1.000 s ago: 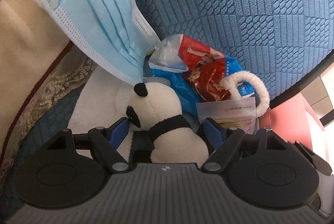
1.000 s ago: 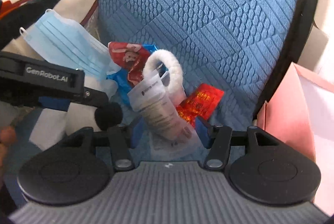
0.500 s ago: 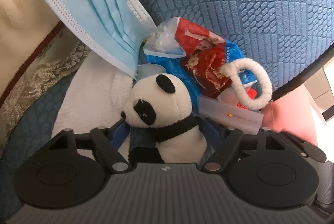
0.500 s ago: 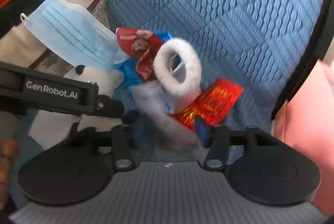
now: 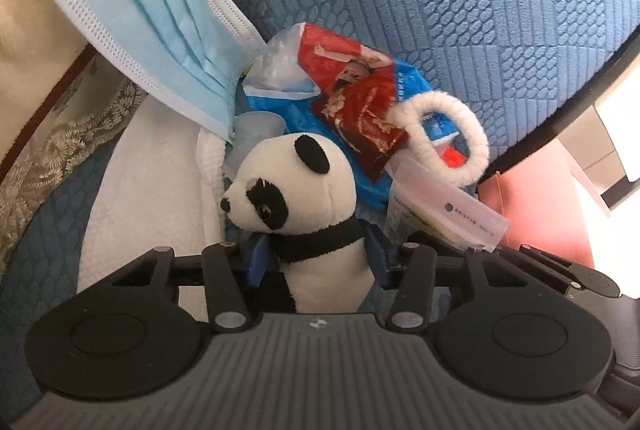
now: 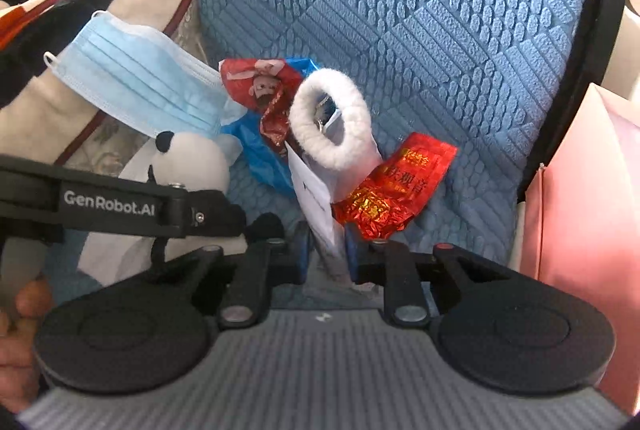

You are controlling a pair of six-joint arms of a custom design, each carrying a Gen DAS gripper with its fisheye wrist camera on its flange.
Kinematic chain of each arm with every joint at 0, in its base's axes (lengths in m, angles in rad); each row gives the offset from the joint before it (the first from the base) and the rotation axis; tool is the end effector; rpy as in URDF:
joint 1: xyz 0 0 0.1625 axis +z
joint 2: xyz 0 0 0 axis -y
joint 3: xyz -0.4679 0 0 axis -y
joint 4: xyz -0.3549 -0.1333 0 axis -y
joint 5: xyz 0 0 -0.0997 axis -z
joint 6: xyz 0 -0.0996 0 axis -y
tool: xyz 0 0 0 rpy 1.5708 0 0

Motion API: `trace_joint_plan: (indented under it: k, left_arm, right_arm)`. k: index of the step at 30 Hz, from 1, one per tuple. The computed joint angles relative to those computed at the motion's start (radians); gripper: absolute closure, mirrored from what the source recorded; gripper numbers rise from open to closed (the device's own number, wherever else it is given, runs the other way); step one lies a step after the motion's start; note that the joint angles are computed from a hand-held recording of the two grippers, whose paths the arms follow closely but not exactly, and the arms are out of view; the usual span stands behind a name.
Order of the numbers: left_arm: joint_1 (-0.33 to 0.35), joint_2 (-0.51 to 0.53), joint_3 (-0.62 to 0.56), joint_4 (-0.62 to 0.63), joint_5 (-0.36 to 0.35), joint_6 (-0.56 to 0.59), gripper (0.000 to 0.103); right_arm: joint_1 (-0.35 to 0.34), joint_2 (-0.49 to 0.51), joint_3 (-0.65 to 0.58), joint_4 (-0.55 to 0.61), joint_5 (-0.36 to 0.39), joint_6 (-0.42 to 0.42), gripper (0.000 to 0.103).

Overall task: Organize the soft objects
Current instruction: 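Carry the panda plush and clear bag over the pink box with both tools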

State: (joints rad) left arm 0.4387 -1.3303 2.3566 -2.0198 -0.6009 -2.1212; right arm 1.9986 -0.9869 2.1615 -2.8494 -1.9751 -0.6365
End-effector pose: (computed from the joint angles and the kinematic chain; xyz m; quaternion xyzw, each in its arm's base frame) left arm -0.2236 -0.3429 0.2118 -0.2857 0.8095 -0.4602 0.2265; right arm 0.2946 -0.4191 0.1447 0.4874 -0.8483 0.0298 0.2047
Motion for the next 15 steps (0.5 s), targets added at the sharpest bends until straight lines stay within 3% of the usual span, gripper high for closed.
trace_joint_plan:
  k: [15]
  left_arm:
    - [-0.058, -0.014, -0.045, 0.178, -0.029, -0.063, 0.047]
  right_arm:
    - [0.006, -0.058, 0.023, 0.005, -0.028, 0.133, 0.087]
